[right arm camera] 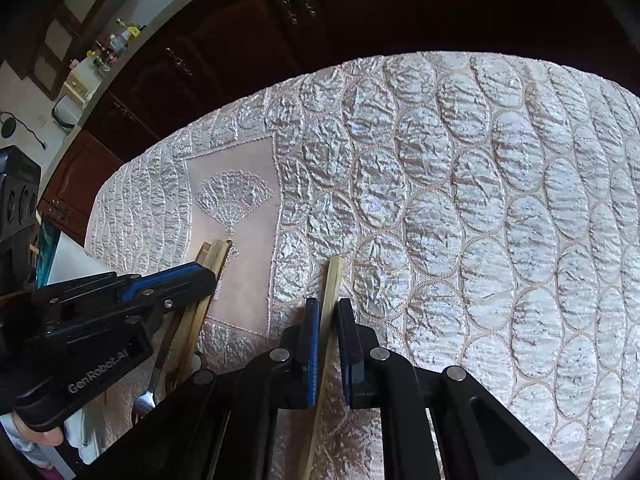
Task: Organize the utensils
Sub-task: 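Grasp a chopstick with the left gripper while the right gripper grasps another chopstick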
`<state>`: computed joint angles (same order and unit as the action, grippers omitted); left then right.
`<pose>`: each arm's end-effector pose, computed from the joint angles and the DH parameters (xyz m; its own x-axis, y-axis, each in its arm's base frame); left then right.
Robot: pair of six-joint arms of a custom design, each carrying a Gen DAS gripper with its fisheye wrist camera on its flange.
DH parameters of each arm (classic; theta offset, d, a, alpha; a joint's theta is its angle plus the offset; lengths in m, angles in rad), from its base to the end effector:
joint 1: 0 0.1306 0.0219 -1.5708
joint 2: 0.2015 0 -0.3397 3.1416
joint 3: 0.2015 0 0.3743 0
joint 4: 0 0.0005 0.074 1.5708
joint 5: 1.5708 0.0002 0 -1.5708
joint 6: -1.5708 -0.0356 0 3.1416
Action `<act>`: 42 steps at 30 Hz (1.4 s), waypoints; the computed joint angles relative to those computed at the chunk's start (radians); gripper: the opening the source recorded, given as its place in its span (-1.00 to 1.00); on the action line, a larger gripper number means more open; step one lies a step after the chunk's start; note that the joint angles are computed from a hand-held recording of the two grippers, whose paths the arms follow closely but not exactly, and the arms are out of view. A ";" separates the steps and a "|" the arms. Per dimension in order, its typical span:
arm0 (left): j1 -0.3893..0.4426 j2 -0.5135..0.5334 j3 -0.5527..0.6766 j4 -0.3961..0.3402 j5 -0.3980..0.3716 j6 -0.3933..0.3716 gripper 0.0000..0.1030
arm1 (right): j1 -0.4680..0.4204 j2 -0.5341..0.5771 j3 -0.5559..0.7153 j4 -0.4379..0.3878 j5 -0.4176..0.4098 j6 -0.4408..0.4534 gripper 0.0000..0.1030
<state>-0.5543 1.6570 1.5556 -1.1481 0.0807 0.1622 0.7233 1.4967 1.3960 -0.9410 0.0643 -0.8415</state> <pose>0.4447 -0.2792 0.3145 -0.8844 0.3582 -0.2993 0.4088 0.9038 -0.1265 0.3711 0.3239 0.3353 -0.9056 0.1931 -0.3777 0.0586 0.9388 0.3394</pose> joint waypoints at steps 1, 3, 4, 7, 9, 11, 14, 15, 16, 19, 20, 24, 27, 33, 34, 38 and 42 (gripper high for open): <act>0.003 -0.014 -0.007 0.006 0.009 0.001 -0.93 | 0.006 -0.021 -0.021 0.009 0.007 -0.002 -0.85; 0.008 -0.045 -0.018 0.018 0.023 0.003 -0.94 | 0.011 -0.049 -0.035 0.019 0.015 -0.004 -0.86; 0.007 -0.060 -0.025 0.022 0.026 0.003 -0.94 | 0.013 -0.061 -0.038 0.020 0.021 -0.002 -0.86; 0.008 -0.088 -0.034 0.026 0.028 -0.002 -0.95 | 0.017 -0.072 -0.026 0.000 0.036 0.004 -0.86; 0.011 -0.096 -0.033 0.017 0.028 0.002 -0.96 | 0.017 -0.084 -0.027 -0.003 0.039 0.005 -0.87; 0.005 -0.101 -0.038 0.014 0.009 0.004 -0.96 | 0.011 -0.109 -0.050 -0.006 0.042 0.006 -0.87; 0.004 -0.090 -0.039 0.005 -0.016 0.012 -0.93 | 0.009 -0.134 -0.088 -0.006 0.038 -0.016 -0.87; 0.001 -0.090 -0.048 0.006 -0.022 0.016 -0.92 | 0.007 -0.132 -0.091 -0.005 0.030 -0.020 -0.87; -0.002 -0.085 -0.050 0.006 -0.033 0.017 -0.89 | 0.007 -0.125 -0.086 -0.012 0.028 -0.018 -0.86; -0.010 -0.067 -0.045 0.007 -0.055 0.019 -0.73 | 0.021 -0.085 -0.050 -0.034 0.046 -0.003 -0.84; -0.011 -0.059 -0.041 0.008 -0.059 0.022 -0.67 | 0.020 -0.077 -0.045 -0.037 0.041 0.000 -0.84; -0.020 -0.020 -0.016 0.005 -0.062 0.046 -0.60 | 0.006 -0.049 -0.030 -0.042 0.021 0.004 -0.81; -0.025 -0.003 -0.009 0.006 -0.072 0.042 -0.60 | -0.003 -0.023 -0.016 -0.043 0.000 0.007 -0.76; -0.024 0.015 -0.001 0.020 -0.065 0.039 -0.88 | 0.000 0.009 0.003 -0.024 -0.001 0.012 -0.79; -0.019 0.012 -0.002 0.021 -0.053 0.034 -0.90 | 0.000 0.008 0.004 -0.018 -0.001 0.012 -0.84; -0.021 -0.030 -0.010 0.035 -0.027 0.029 -0.96 | 0.006 -0.036 -0.017 0.011 0.013 0.012 -0.84; -0.006 -0.089 -0.028 0.039 0.013 0.027 -0.97 | 0.025 -0.087 -0.028 0.022 0.043 0.012 -0.85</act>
<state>-0.5599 1.5677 1.5274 -1.1087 0.0940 0.1887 0.7481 1.4098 1.3682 -0.9186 0.1071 -0.8298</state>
